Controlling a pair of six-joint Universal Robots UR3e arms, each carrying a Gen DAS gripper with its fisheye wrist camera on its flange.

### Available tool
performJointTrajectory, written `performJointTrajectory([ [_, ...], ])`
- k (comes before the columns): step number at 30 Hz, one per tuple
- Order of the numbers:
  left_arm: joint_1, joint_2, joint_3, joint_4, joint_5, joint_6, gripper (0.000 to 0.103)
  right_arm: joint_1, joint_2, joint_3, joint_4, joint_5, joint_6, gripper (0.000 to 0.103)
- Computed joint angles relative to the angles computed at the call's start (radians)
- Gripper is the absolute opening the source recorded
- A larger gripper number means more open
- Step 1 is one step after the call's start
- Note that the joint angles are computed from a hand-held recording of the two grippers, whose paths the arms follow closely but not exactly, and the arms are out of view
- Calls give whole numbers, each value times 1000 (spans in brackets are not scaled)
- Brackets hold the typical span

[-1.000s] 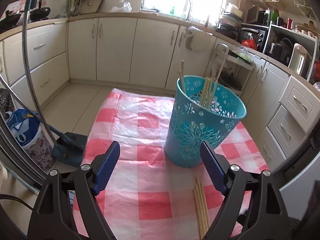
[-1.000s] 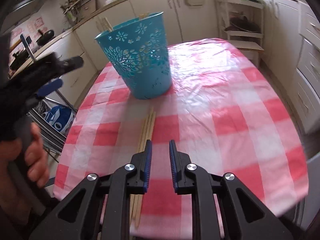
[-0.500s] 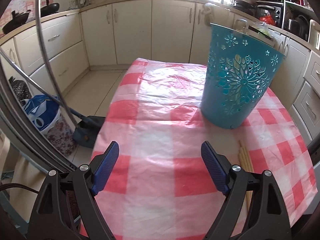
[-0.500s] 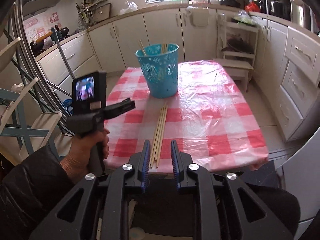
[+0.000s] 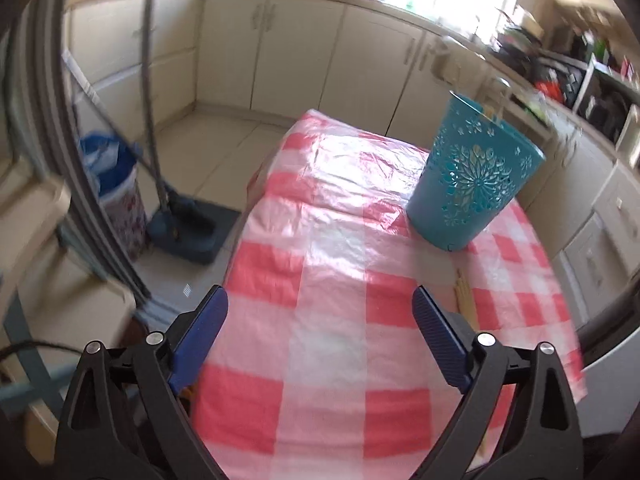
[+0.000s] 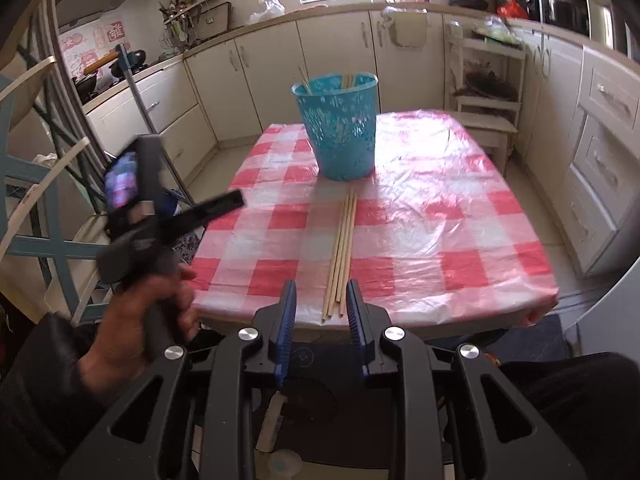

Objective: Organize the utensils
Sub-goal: 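Move both open grippers back to the loose chopsticks on the cloth, then grasp one chopstick with the right gripper while the left grasps another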

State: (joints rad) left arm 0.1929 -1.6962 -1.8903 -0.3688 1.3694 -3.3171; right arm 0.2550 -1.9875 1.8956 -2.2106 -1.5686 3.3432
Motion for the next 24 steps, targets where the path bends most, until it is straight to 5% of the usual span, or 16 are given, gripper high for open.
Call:
performJointTrajectory([
  [8, -22, -20, -54, -18, 23, 15, 90, -199, 189, 181, -277, 145, -1, 26],
  [15, -52, -27, -24, -40, 1, 40, 90, -189, 475, 51, -429, 146, -30, 26],
  [24, -132, -81, 45, -71, 17, 67, 90, -213, 668, -124, -445, 187, -54, 25],
])
